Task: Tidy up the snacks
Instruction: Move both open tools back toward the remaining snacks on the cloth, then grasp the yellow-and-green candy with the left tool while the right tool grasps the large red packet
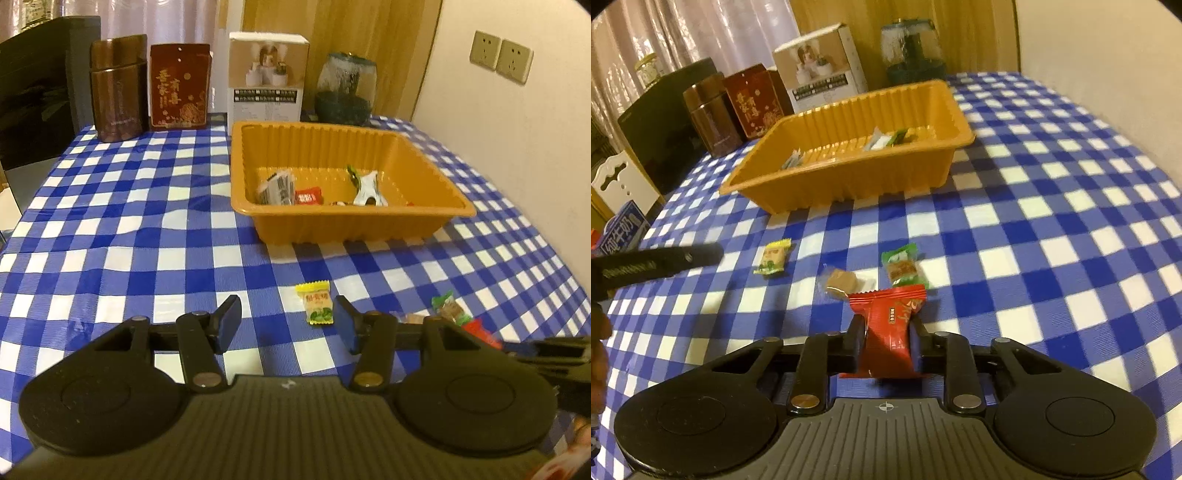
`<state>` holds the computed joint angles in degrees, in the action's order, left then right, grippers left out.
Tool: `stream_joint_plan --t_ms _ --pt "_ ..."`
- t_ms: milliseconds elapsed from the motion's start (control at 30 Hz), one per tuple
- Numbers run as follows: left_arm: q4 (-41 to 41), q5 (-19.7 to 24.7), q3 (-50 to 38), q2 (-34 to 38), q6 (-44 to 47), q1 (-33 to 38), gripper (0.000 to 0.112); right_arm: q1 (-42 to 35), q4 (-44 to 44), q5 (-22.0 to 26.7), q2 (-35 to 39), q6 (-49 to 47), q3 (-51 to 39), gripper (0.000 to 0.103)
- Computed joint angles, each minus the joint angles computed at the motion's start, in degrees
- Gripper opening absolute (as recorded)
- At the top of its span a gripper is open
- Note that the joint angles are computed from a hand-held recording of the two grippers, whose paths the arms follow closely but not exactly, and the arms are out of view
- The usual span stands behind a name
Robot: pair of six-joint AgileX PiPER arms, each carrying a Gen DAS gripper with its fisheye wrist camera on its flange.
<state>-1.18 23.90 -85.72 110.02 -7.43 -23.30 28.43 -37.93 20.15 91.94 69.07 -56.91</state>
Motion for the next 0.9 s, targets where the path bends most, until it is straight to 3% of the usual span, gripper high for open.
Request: stream_joint_plan --t_ms 267,700,900 --pt "-1.20 1.31 -4.44 4.74 1.61 -0.87 0.051 0.55 -14.77 0.52 -1.85 15.28 1.18 0.024" --pt "1.97 2.57 -12.66 11.90 -2.47 -3.19 0.036 -3.22 -12.16 -0.15 -1.23 15.08 0.23 0.024" --pt "4.06 4.11 -14.50 13.71 -4.61 -3.69 0.022 -3.42 -11.67 -0.67 -1.23 14.98 -0.14 0.024"
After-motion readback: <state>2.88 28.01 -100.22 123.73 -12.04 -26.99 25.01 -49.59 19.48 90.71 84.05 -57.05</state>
